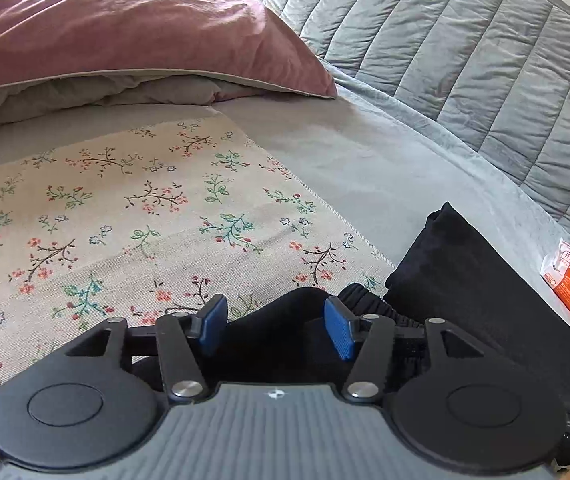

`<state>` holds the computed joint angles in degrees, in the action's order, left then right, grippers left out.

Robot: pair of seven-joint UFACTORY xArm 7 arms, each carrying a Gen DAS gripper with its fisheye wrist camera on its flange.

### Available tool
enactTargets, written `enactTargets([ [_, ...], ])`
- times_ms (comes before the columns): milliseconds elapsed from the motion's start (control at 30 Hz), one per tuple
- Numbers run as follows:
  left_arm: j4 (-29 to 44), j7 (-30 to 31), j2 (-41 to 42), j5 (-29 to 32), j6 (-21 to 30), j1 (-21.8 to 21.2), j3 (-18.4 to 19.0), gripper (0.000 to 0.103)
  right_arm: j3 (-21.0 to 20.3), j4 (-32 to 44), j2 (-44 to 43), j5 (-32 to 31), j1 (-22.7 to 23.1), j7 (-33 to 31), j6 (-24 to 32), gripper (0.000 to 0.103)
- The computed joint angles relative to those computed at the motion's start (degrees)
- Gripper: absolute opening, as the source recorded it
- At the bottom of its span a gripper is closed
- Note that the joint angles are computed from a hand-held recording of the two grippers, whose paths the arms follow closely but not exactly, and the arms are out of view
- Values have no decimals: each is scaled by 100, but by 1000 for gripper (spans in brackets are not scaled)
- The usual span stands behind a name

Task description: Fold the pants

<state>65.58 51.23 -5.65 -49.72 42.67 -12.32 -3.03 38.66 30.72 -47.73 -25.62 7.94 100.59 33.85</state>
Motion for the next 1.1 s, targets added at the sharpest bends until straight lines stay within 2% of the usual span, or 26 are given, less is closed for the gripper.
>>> enactTargets([
  [67, -174, -282, -287, 317, 5, 59, 15, 71, -89, 121, 38, 70, 143, -168, 141, 52],
  [167, -496, -637, -803, 767, 57, 118, 126, 77, -206, 328, 145, 207, 385, -477, 416, 59],
  [333, -830, -1250, -1605, 1413, 617, 263, 454, 81, -297, 529, 179, 441, 725, -768, 756, 69],
  [500, -1165, -1508, -2482, 1925, 872, 425, 780, 87, -257, 825, 259, 556, 948, -1055, 971, 74],
  [633, -1284, -1765, -3097, 2333, 1112, 588, 975, 92, -102, 1096, 367, 532, 972, -1205, 1103, 79],
  [867, -1339, -2438, -4026, 2939, 1771, 1010, 1293, 97, 157, 1526, 703, 437, 937, -1342, 1187, 82],
  [1100, -1563, -2548, -4920, 3575, 2143, 1377, 1600, 103, 564, 2068, 1168, 152, 899, -1416, 1411, 87],
])
